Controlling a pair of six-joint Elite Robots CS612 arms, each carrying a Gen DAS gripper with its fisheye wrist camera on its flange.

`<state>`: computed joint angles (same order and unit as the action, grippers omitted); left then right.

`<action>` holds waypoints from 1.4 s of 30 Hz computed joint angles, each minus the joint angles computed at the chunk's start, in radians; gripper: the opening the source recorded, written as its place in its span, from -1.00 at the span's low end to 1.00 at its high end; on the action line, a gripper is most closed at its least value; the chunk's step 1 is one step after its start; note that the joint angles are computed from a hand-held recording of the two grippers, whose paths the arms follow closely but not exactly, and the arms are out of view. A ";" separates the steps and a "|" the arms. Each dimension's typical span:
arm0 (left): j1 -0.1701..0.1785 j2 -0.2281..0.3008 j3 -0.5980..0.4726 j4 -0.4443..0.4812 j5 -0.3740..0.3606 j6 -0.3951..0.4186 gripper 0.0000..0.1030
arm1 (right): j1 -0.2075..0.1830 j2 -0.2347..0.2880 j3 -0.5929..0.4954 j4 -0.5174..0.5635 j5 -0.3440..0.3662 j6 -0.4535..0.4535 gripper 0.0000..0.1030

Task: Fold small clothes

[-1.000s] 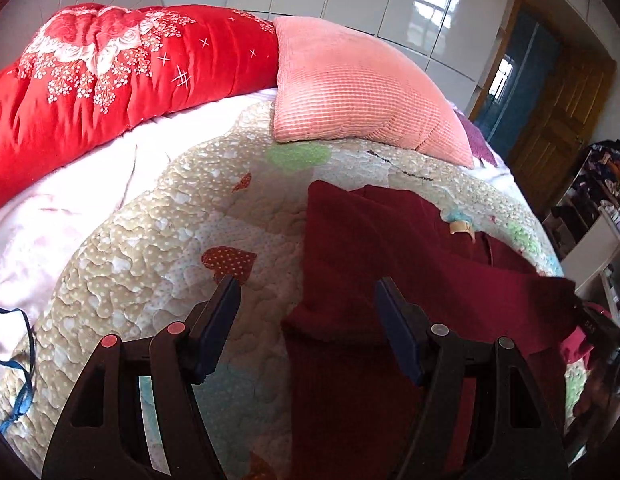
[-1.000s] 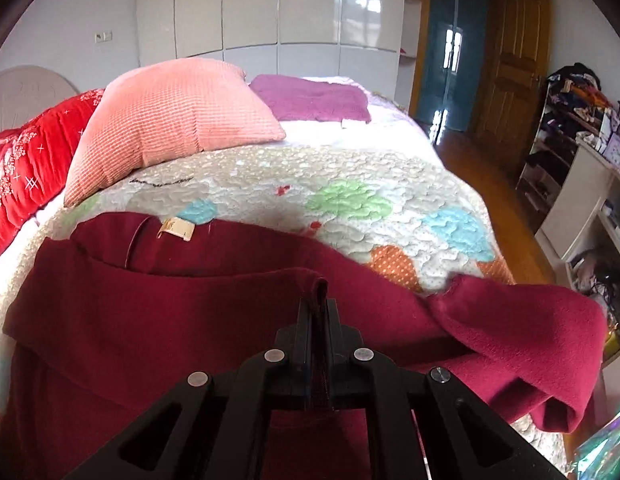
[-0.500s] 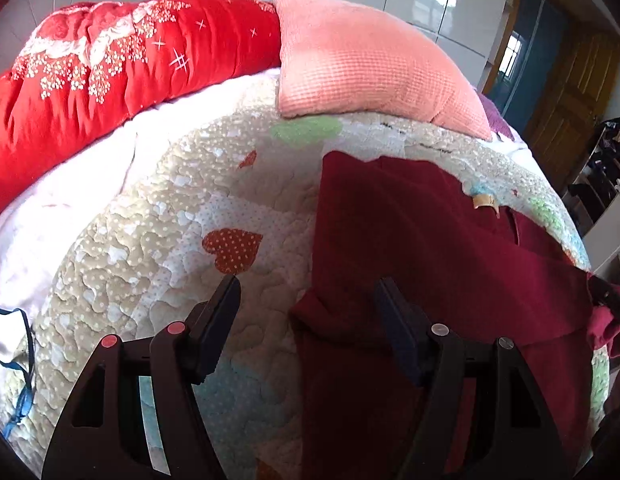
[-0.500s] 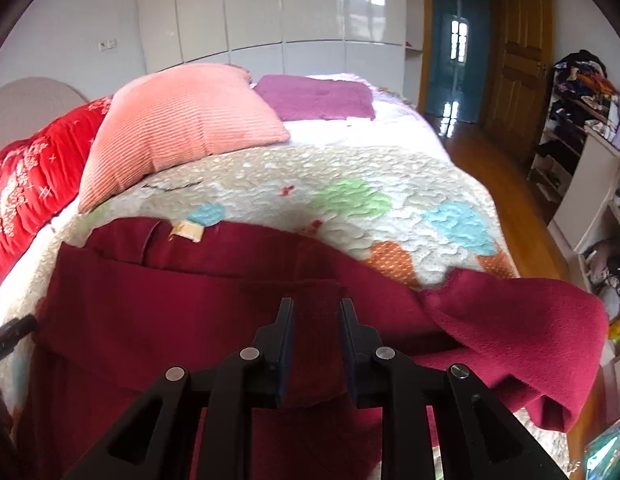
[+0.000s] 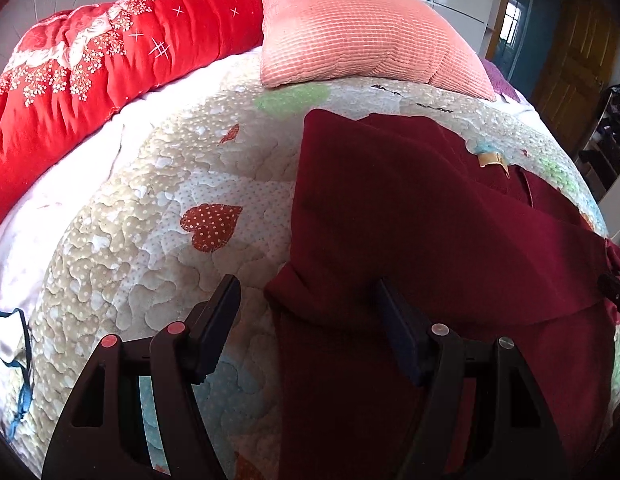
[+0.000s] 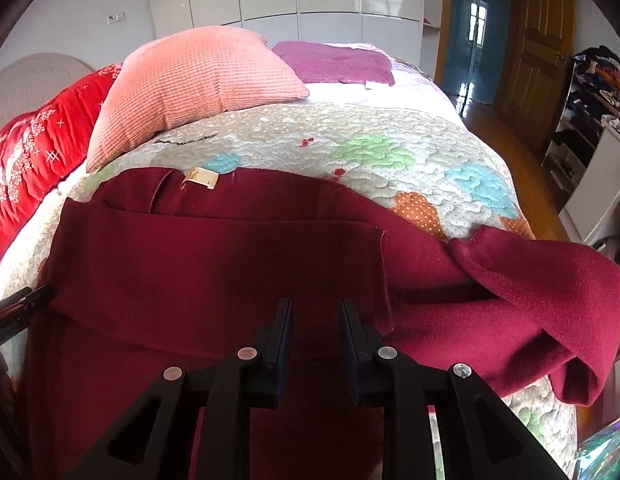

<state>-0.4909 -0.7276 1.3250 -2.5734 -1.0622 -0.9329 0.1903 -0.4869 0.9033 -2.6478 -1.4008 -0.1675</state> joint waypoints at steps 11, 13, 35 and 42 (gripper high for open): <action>-0.037 -0.013 0.000 -0.073 -0.008 0.045 0.36 | -0.018 -0.058 0.106 -0.035 0.066 0.010 -0.23; -0.041 0.002 -0.022 -0.077 -0.024 0.051 0.36 | -0.025 -0.074 0.137 -0.049 0.060 0.003 -0.21; -0.050 0.119 -0.192 0.007 -0.046 0.134 0.51 | -0.088 -0.071 0.104 -0.175 0.015 0.018 -0.15; -0.049 0.126 -0.199 -0.002 -0.050 0.142 0.56 | -0.071 0.078 -0.171 0.133 -0.026 -0.008 -0.39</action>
<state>-0.5397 -0.6018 1.1258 -2.5751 -1.1122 -0.7905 0.1194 -0.4090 0.7320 -2.5151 -1.4265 -0.1759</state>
